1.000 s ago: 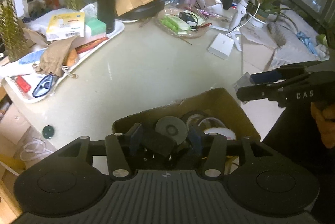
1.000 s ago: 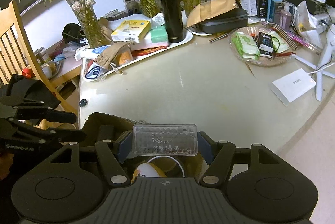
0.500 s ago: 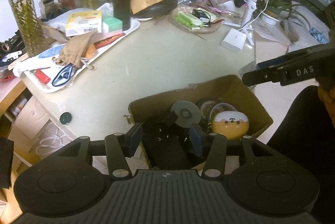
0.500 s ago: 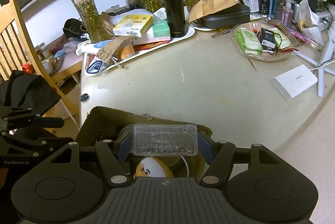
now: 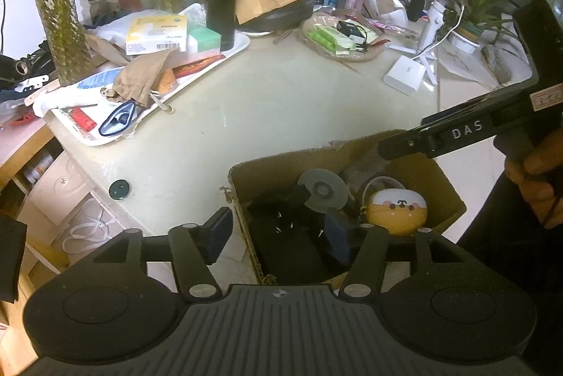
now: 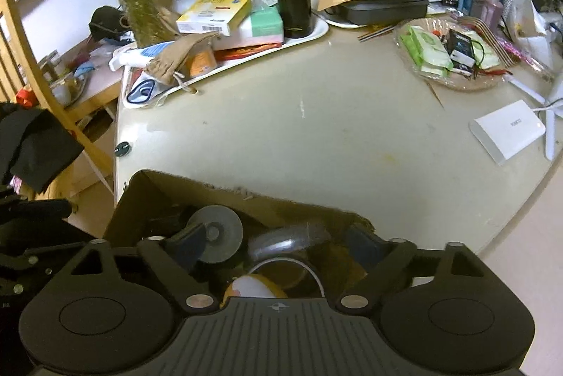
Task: Organize rigid objects
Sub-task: 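Release the block into the box with the left tool while the right tool drops the tray in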
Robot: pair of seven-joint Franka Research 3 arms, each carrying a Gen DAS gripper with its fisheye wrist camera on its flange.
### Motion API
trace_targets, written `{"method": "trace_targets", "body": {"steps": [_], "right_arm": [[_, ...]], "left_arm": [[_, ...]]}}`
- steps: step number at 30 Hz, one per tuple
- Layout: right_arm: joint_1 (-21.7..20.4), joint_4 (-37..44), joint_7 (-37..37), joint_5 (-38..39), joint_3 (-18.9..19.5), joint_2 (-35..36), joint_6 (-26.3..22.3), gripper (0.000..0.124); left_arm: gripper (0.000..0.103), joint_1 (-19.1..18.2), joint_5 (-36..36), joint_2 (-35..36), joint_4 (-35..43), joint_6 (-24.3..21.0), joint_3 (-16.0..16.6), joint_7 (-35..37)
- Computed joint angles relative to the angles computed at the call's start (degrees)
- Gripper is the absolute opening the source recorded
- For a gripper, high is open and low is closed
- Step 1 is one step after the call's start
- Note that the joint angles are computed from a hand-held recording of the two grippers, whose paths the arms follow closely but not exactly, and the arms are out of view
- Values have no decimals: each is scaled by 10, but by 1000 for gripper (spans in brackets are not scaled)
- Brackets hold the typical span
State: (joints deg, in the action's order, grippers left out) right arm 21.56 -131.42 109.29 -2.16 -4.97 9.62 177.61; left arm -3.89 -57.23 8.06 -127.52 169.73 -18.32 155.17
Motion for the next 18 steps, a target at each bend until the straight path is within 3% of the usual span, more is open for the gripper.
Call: {"method": "trace_targets", "body": {"steps": [2,7,10,15,18], "right_arm": [[27,-2,34,-35,-33,-2,0,100],[86,-15,159,-182,-112,-20,1,103],[110,-19,248,-289,-146,-34,-6,103],[109,-26,353,-419,-149,-60,-37,103],[96,-37,399,-467,-132,-76,-52,103]], "left_arm": [[70,1,-14,0,0,10,-4,11],[74,-5,-33,1,-3,52,-11,14],[88,-3,-14,-2,-7,64,-15,-12],[103,3,-82,-12,-10,93,-37,47],[103,-11,-37,-23,-26,91,-24,8]]}}
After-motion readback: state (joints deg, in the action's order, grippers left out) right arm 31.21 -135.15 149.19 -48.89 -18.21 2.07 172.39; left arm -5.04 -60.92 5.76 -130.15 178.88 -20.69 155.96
